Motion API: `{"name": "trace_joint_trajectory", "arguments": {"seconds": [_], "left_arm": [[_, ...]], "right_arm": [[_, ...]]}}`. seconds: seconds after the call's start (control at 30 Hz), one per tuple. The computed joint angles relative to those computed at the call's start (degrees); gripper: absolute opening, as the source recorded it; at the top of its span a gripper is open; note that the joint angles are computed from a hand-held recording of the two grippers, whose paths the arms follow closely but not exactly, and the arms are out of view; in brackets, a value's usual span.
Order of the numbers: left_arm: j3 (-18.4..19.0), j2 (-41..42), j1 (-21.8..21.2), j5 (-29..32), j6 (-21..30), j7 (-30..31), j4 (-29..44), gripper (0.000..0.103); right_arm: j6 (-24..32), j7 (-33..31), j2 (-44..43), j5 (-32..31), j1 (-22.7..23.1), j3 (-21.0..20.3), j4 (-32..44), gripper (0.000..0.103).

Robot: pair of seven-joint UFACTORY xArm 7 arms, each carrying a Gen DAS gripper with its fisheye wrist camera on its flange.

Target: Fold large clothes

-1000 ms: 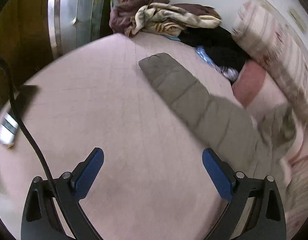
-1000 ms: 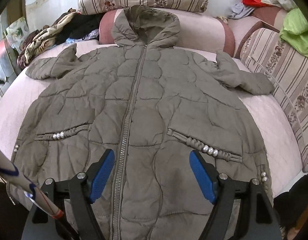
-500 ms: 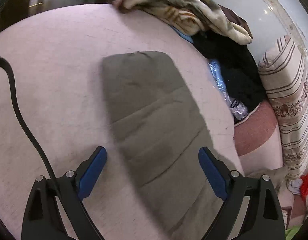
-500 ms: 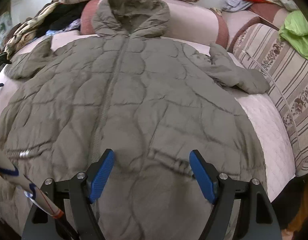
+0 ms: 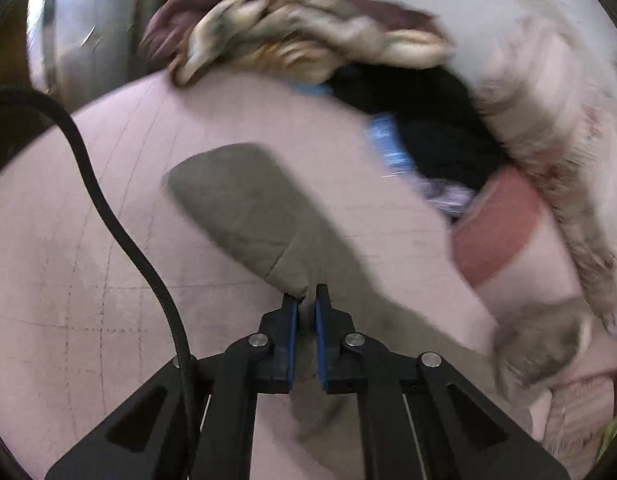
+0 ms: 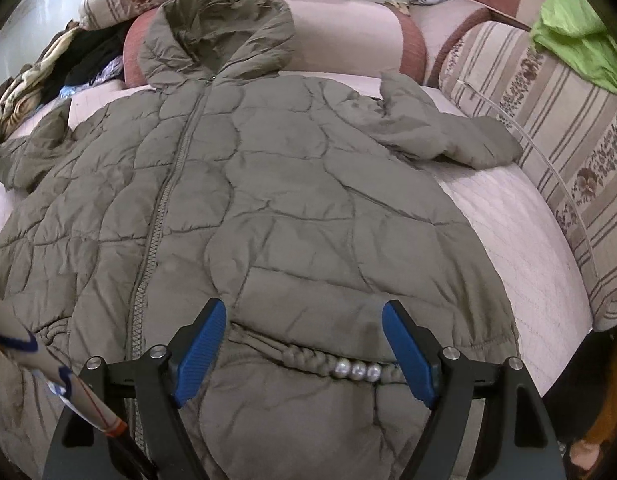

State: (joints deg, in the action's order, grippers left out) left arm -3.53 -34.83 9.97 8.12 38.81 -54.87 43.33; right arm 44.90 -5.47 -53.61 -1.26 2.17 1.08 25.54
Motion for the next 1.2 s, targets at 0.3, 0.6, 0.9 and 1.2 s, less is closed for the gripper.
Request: {"name": "trace_joint_trajectory", "arguments": {"seconds": [0.3,0.6,0.9,1.2], "left_arm": [[-12.7,6.6,-10.8,1.5,0.1,-0.8,17.0,0.007],[-25.7,32.0,-21.2,16.4,7.3,-12.7,33.6,0.013],[-25.3,30.1,-32.5,20.9,18.3,-15.3,32.4,0.045],[-25.5,16.4,-40.9,23.5,36.5,-22.8,22.1,0.059]], "right_arm": [[2.8,-3.3,-7.1,2.5,0.0,-3.9,-1.6,0.084],[6.5,-8.3,-9.7,4.4,-4.7,-10.2,-0.6,0.084],[7.6,-16.1,-3.1,8.6,-6.3,-16.3,4.2,0.087],[-1.1,-20.1,23.9,21.9,1.9,-14.5,18.1,0.09]]}}
